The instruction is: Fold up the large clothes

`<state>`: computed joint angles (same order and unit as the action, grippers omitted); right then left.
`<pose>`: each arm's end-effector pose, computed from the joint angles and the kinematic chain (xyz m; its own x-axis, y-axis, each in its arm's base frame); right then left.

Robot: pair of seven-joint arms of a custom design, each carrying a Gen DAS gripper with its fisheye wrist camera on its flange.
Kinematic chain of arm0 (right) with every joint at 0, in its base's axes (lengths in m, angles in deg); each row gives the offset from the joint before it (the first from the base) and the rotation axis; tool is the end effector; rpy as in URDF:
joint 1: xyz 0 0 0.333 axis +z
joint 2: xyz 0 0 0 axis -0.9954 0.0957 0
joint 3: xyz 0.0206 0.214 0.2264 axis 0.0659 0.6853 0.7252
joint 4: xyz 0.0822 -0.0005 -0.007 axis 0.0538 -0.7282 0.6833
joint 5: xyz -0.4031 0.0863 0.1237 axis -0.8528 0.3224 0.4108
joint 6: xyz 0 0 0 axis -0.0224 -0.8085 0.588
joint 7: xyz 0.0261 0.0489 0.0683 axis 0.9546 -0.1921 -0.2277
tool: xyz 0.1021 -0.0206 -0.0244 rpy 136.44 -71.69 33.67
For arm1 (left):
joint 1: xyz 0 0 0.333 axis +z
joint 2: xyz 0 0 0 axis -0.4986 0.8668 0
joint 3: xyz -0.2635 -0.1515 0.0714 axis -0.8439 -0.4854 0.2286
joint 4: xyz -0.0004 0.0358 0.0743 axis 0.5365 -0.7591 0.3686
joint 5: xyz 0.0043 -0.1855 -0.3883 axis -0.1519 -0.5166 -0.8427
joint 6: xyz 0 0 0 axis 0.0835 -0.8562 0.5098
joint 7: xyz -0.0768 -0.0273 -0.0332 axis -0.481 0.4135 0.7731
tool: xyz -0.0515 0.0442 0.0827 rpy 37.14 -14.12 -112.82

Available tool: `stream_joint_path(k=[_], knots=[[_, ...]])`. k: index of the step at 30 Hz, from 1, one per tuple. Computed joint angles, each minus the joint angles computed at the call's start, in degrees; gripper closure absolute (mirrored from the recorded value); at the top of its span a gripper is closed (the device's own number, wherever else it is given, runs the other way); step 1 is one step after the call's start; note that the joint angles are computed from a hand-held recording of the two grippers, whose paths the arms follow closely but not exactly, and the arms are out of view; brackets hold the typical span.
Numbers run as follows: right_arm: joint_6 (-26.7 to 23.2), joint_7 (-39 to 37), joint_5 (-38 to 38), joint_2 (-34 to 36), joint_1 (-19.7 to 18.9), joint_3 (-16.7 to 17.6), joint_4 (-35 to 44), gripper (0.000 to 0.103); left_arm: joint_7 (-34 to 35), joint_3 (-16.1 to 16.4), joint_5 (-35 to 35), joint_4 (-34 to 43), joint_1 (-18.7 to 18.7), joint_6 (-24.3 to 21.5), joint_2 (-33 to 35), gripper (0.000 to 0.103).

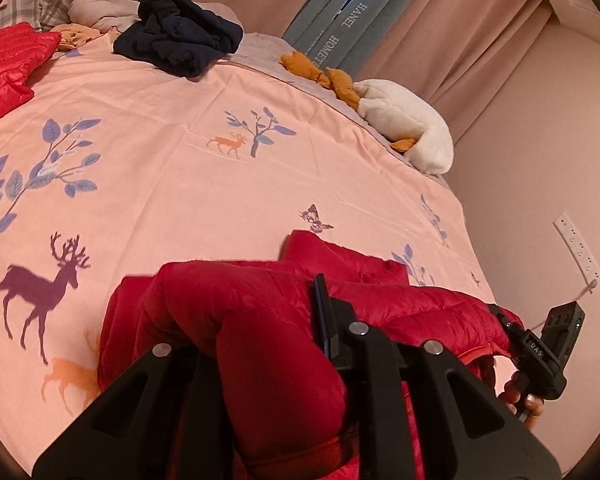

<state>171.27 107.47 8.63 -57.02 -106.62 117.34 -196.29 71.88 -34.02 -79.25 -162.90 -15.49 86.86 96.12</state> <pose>0.5395 0.1359 0.5247 -0.1368 -0.8598 -0.4919 -0.4479 0.4966 -0.7435 0.7340 0.0262 0.5390 -0.4077 -0.7538 0.5154 -0.7777 -0.0092 -0.6286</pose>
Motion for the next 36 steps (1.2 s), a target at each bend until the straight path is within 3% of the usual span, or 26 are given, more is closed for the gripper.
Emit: stream_joint_path(k=[10,24,36], knots=[[-2.86,6.7,-7.04,6.2,-3.89,1.48,4.97,0.085,-6.21,-0.95,8.04,5.29,-2.4,3.13,5.03,0.085],[-5.92,11.77,-14.48,12.58,4.46,-8.31,9.39,0.085,-10.56,-2.49,17.72,7.38,-3.79,6.86,8.14,0.084],[-7.52,8.86,-11.4,14.98,12.58,-16.19,11.22,0.086,-11.6,-3.45,20.64,8.34,-3.91,8.35,9.76,0.083]])
